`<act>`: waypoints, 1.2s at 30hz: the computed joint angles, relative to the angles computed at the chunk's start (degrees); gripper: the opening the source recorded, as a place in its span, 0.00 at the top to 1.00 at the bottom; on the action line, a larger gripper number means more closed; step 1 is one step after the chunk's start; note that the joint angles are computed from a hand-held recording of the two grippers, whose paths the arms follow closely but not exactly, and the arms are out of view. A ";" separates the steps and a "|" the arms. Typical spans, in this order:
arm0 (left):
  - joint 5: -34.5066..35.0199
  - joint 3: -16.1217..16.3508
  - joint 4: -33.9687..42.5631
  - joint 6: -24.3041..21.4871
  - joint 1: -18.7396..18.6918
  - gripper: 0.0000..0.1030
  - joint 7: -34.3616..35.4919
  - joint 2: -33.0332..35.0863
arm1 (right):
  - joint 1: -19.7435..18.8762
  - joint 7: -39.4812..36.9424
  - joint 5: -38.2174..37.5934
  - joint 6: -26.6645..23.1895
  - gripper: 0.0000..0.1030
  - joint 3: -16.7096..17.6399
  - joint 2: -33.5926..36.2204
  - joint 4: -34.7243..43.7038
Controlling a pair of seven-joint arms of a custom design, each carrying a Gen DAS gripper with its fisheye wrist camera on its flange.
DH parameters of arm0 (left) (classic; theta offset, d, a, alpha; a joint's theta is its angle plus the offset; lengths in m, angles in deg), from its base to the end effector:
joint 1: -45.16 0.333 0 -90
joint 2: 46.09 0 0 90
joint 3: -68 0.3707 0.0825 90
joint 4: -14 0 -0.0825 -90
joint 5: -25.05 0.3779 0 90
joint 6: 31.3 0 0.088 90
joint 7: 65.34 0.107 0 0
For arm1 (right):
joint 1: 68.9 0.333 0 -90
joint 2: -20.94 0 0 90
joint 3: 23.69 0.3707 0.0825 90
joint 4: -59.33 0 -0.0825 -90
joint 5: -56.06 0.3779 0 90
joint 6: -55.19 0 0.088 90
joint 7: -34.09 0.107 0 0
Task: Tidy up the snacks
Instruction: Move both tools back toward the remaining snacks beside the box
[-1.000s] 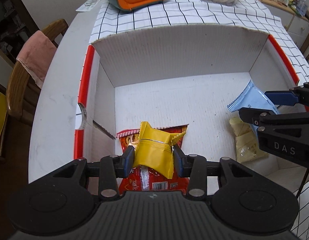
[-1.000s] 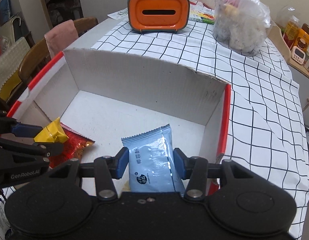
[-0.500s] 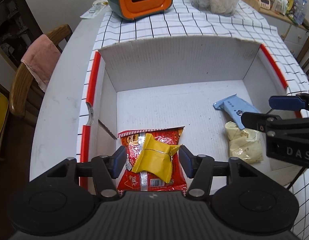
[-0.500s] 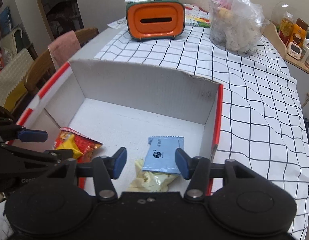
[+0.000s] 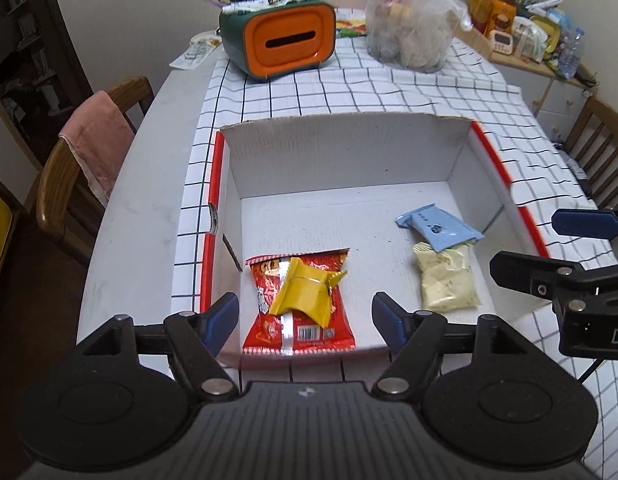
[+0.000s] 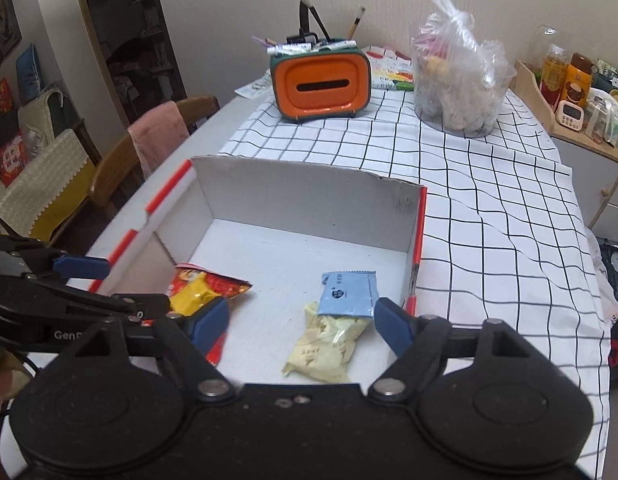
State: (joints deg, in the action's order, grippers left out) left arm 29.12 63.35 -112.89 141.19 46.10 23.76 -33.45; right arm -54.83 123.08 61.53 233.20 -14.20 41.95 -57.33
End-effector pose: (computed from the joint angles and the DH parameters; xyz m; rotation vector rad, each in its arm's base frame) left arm 0.6001 -0.0417 0.4012 -1.7912 1.9990 -0.5728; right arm 0.6136 0.2464 0.4032 -1.9927 1.4665 -0.4096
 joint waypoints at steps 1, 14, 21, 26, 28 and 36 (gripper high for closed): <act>-0.66 -0.63 -0.88 0.56 0.58 0.25 0.65 -0.75 | -0.07 0.07 0.23 0.59 0.20 0.22 -0.77 -0.97; -35.73 -11.54 -11.43 4.68 7.87 0.15 31.97 -10.77 | -8.04 -1.07 4.54 7.39 0.04 10.90 -9.66 -13.11; -47.52 -7.24 -15.67 4.75 3.42 0.14 41.76 -13.97 | -16.58 1.67 3.68 10.42 0.00 20.30 -12.68 -19.35; -48.49 -3.06 -17.75 3.49 0.57 0.14 41.59 -14.79 | -11.98 4.92 2.31 11.79 0.00 15.57 -14.62 -23.48; -48.42 -1.63 -18.66 3.69 -0.71 0.14 41.35 -14.88 | -5.60 5.18 3.62 11.91 0.00 9.33 -15.19 -24.94; -42.95 0.15 -21.46 4.71 -1.16 0.14 34.55 -12.76 | 18.46 8.34 8.44 10.28 0.01 -14.37 -14.35 -28.95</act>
